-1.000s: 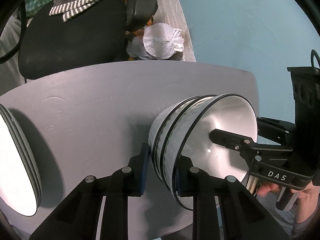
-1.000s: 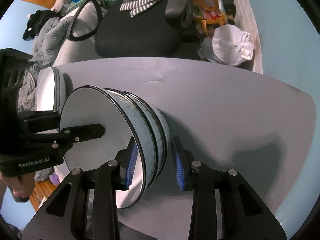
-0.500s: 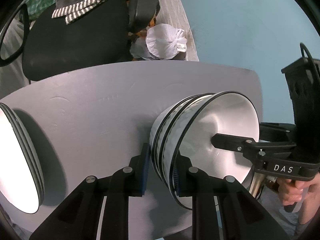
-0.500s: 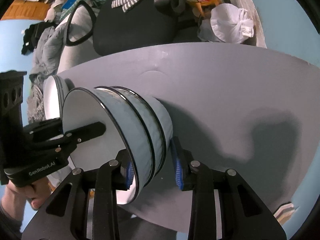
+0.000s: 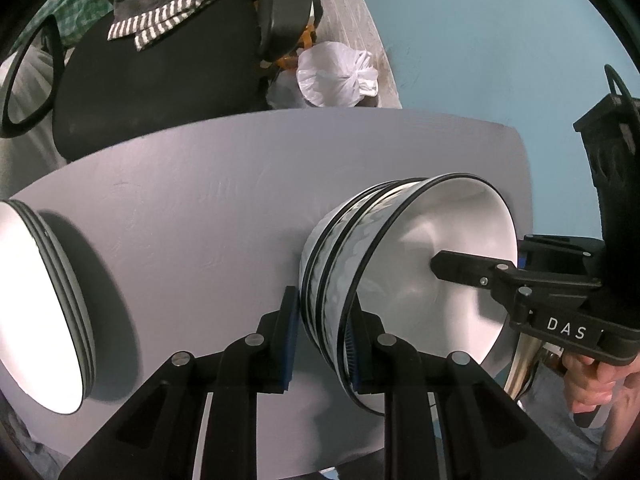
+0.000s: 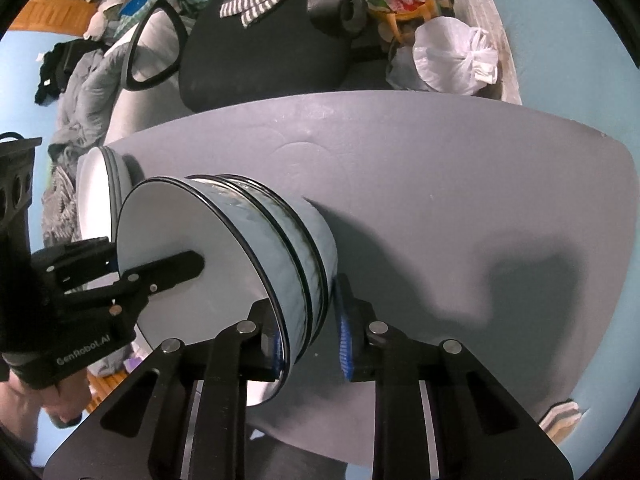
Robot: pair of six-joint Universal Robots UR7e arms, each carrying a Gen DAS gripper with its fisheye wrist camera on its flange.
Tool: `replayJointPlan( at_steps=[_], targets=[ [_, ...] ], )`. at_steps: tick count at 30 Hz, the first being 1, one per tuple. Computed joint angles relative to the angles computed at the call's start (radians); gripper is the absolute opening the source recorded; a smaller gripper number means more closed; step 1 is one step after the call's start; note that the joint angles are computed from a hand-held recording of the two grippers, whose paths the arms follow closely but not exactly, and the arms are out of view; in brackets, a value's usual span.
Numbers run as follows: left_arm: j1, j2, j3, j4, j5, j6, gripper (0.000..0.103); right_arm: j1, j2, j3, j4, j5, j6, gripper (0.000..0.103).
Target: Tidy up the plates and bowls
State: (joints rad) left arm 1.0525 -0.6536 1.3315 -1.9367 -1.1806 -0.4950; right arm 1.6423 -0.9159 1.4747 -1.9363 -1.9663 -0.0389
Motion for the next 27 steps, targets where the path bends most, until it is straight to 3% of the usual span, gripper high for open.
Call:
replayJointPlan(
  at_steps=[27],
  targets=[
    [-0.014,-0.120,0.156,-0.031,0.003,-0.033,0.020,0.053,-0.019,0.088,-0.030,-0.006,0.052,0.018]
  ],
)
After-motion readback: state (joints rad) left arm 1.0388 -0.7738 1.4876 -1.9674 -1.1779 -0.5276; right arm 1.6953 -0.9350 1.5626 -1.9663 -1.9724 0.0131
